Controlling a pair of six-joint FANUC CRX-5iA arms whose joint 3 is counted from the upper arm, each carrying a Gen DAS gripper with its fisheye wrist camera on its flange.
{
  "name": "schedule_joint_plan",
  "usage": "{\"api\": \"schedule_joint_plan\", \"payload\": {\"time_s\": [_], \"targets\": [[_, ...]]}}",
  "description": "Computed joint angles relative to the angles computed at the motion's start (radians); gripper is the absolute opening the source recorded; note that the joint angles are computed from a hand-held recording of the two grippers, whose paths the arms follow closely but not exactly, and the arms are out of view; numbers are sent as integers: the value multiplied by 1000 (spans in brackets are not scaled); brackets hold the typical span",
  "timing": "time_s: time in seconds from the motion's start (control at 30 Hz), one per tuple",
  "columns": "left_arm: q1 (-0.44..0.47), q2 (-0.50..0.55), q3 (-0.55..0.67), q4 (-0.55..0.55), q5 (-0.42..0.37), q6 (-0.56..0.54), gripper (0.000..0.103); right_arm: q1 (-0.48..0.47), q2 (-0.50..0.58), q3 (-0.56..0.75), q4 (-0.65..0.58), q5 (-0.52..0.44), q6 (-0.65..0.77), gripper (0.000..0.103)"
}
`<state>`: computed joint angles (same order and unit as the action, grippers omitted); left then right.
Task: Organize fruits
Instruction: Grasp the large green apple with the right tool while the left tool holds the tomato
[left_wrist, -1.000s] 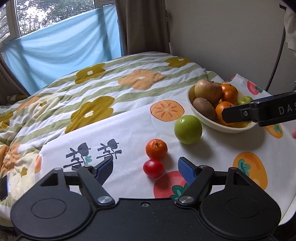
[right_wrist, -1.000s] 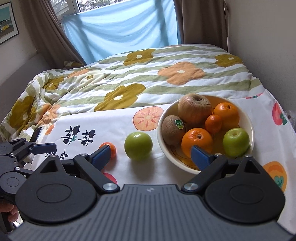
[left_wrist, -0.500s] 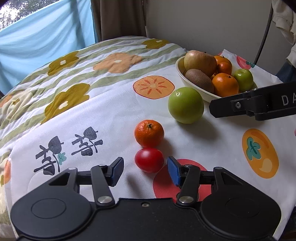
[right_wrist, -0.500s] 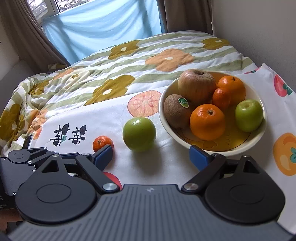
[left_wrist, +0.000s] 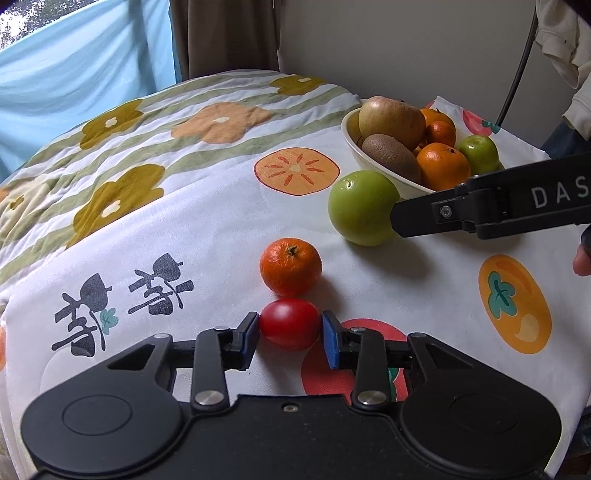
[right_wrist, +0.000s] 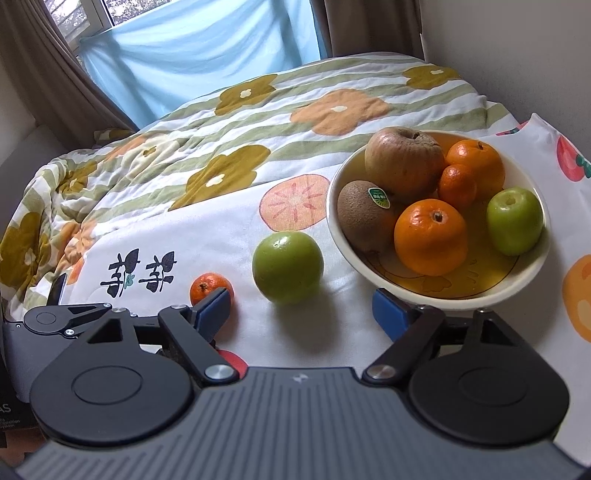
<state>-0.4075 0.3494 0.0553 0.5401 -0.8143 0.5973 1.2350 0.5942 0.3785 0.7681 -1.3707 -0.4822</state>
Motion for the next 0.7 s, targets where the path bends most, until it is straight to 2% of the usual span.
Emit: {"api": "schedule_joint_plan", "payload": {"time_s": [0.5, 0.7], "targets": [[22, -30, -7, -56, 6, 64, 39, -39, 16, -10, 2, 61, -29, 83], [22, -44, -20, -54, 18, 85, 39, -55, 12, -25, -4, 94, -24, 81]]}}
